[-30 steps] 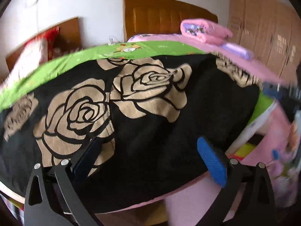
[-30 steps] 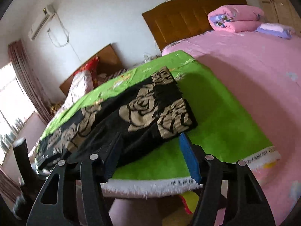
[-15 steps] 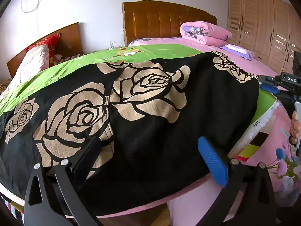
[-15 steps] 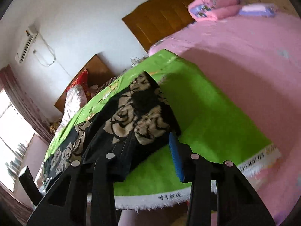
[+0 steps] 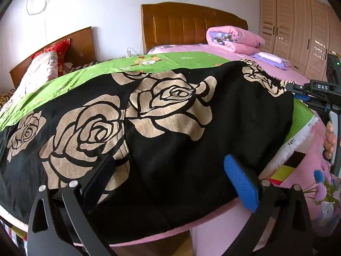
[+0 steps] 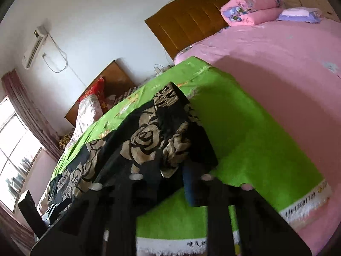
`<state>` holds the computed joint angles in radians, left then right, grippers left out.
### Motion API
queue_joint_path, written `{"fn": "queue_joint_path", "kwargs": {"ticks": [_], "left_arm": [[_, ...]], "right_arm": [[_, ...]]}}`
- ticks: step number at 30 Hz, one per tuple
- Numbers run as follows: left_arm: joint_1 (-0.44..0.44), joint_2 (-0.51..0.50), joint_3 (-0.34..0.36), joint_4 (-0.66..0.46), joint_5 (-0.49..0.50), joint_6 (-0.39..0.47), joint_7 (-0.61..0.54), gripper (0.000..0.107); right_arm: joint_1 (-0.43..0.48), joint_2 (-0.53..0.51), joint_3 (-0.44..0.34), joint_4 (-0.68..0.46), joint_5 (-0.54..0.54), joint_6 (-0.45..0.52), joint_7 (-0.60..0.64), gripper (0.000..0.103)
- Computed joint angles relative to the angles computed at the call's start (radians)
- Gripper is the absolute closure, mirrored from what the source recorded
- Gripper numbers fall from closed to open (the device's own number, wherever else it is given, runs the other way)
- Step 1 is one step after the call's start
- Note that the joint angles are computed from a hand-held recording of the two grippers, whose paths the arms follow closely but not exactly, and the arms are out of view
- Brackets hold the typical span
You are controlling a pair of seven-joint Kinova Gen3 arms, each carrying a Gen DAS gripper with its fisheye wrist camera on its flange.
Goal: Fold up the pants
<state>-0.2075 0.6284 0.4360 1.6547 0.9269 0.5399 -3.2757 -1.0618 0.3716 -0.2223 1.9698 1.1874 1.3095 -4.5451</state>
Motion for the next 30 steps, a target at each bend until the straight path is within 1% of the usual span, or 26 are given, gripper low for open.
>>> {"fn": "queue_joint_path", "kwargs": {"ticks": [1, 2, 4, 5, 6, 7, 8, 9, 11, 13, 14, 15, 16, 17, 18, 19, 20, 22, 23, 24, 25, 26, 27, 28, 29, 30], "left_arm": [[-0.016, -0.004, 0.013, 0.002, 0.010, 0.007, -0.003, 0.006], [-0.050, -0.010, 0.045, 0.011, 0.034, 0.011, -0.022, 0.006], [-0.128, -0.009, 0.138, 0.042, 0.082, -0.017, -0.098, 0.006], [-0.163, 0.001, 0.184, 0.055, 0.099, -0.036, -0.139, 0.006], [-0.185, 0.002, 0.211, 0.069, 0.123, -0.047, -0.180, 0.006], [-0.193, 0.005, 0.219, 0.079, 0.154, -0.056, -0.220, 0.006], [-0.187, 0.005, 0.209, 0.084, 0.179, -0.061, -0.247, 0.006], [-0.170, 0.000, 0.180, 0.083, 0.199, -0.052, -0.257, 0.006], [-0.113, -0.013, 0.088, 0.065, 0.210, -0.007, -0.228, 0.006], [-0.054, -0.018, -0.005, 0.043, 0.208, 0.039, -0.190, 0.006], [-0.037, -0.020, -0.032, 0.041, 0.220, 0.047, -0.195, 0.006], [-0.034, -0.022, -0.041, 0.045, 0.237, 0.047, -0.210, 0.006], [-0.038, -0.023, -0.043, 0.051, 0.258, 0.046, -0.232, 0.006], [-0.039, -0.023, -0.049, 0.052, 0.276, 0.051, -0.245, 0.006], [-0.042, -0.024, -0.056, 0.055, 0.296, 0.057, -0.255, 0.006], [-0.040, -0.026, -0.065, 0.058, 0.312, 0.063, -0.261, 0.006], [-0.032, -0.029, -0.085, 0.061, 0.333, 0.074, -0.268, 0.006], [-0.028, -0.027, -0.101, 0.055, 0.346, 0.089, -0.249, 0.006], [-0.020, -0.029, -0.115, 0.055, 0.355, 0.095, -0.248, 0.006], [-0.001, -0.034, -0.148, 0.056, 0.377, 0.110, -0.258, 0.006], [0.005, -0.038, -0.163, 0.060, 0.395, 0.119, -0.269, 0.006], [0.012, -0.039, -0.181, 0.062, 0.411, 0.131, -0.280, 0.006], [0.023, -0.043, -0.204, 0.066, 0.430, 0.147, -0.293, 0.006], [0.028, -0.045, -0.218, 0.070, 0.442, 0.157, -0.306, 0.006], [0.020, -0.046, -0.214, 0.076, 0.451, 0.154, -0.323, 0.006], [0.019, -0.047, -0.218, 0.080, 0.459, 0.154, -0.336, 0.006]], "right_arm": [[-0.015, 0.002, 0.009, -0.012, 0.003, 0.032, 0.018, 0.087], [-0.022, 0.002, 0.010, -0.021, 0.008, 0.064, 0.038, 0.088], [0.003, -0.020, -0.023, -0.022, 0.018, 0.108, 0.060, 0.088], [0.026, -0.024, -0.046, -0.026, 0.010, 0.115, 0.072, 0.088], [0.048, -0.031, -0.061, -0.026, -0.010, 0.106, 0.081, 0.088], [0.065, -0.035, -0.070, -0.020, -0.028, 0.081, 0.073, 0.088], [0.068, -0.038, -0.068, -0.011, -0.038, 0.057, 0.058, 0.088], [0.083, -0.034, -0.077, 0.005, -0.050, 0.018, 0.026, 0.086], [0.074, -0.020, -0.072, 0.041, -0.038, -0.021, -0.050, 0.083], [0.033, -0.019, -0.057, 0.078, 0.004, -0.016, -0.119, 0.067], [0.038, -0.025, -0.070, 0.080, 0.002, -0.014, -0.132, 0.046], [0.027, -0.032, -0.065, 0.072, -0.013, -0.005, -0.129, 0.032], [0.002, -0.039, -0.041, 0.072, -0.015, -0.006, -0.118, 0.026], [-0.029, -0.048, -0.006, 0.068, -0.023, -0.016, -0.091, 0.024], [-0.042, -0.057, 0.019, 0.061, -0.041, -0.035, -0.051, 0.024], [-0.036, -0.069, 0.035, 0.057, -0.060, -0.069, -0.011, 0.024], [-0.012, -0.073, 0.036, 0.052, -0.075, -0.108, 0.030, 0.024], [0.024, -0.076, 0.032, 0.040, -0.078, -0.141, 0.111, 0.024], [0.060, -0.075, 0.007, 0.028, -0.080, -0.155, 0.152, 0.029], [0.105, -0.071, -0.025, 0.011, -0.078, -0.171, 0.193, 0.033], [0.148, -0.062, -0.056, -0.010, -0.090, -0.171, 0.233, 0.036], [0.172, -0.052, -0.078, -0.030, -0.103, -0.159, 0.268, 0.051], [0.178, -0.040, -0.082, -0.050, -0.118, -0.141, 0.287, 0.064], [0.165, -0.039, -0.069, -0.057, -0.128, -0.133, 0.289, 0.070], [0.134, -0.044, -0.042, -0.053, -0.131, -0.124, 0.276, 0.078], [0.087, -0.042, -0.013, -0.049, -0.118, -0.098, 0.245, 0.082]]}}
